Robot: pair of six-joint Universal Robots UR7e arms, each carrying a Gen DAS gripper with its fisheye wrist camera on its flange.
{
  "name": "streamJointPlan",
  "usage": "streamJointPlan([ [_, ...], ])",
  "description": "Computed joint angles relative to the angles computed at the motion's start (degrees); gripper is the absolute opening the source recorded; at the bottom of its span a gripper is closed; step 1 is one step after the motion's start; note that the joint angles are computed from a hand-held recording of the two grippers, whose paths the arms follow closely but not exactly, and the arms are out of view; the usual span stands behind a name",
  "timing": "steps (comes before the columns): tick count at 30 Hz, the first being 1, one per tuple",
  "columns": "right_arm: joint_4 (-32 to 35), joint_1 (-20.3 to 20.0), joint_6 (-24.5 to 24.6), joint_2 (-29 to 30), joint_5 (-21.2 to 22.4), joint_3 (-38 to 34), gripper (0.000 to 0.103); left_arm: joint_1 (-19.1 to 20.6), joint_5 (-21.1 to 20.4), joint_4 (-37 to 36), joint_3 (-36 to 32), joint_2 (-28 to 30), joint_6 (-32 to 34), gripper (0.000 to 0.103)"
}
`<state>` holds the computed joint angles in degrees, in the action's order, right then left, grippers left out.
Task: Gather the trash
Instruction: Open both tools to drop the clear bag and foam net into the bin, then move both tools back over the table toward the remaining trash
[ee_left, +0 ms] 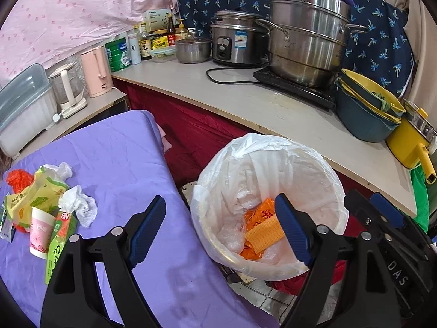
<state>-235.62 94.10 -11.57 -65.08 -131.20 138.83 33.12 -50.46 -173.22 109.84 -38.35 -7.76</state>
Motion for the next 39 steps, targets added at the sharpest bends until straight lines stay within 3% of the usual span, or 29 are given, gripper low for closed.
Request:
streamJointPlan([
  [4,-0.63,2.18,-0.68,0.89,-1.36,-0.48,0.064,0.00,1.48,-1.15,1.33,-1.35,-0.47,0.083],
  [21,2.56,10.47,-0.33,8.29,-4.77,-4.92,0.065,2.44,8.76,-1.19,9.58,-12.05,-4.85,0.083],
  [39,15.15,17.81,4.83,22.48,-1.86,-15.54,0.069,11.47,16.46,8.42,18.68,-29.89,-12.55,0.087],
])
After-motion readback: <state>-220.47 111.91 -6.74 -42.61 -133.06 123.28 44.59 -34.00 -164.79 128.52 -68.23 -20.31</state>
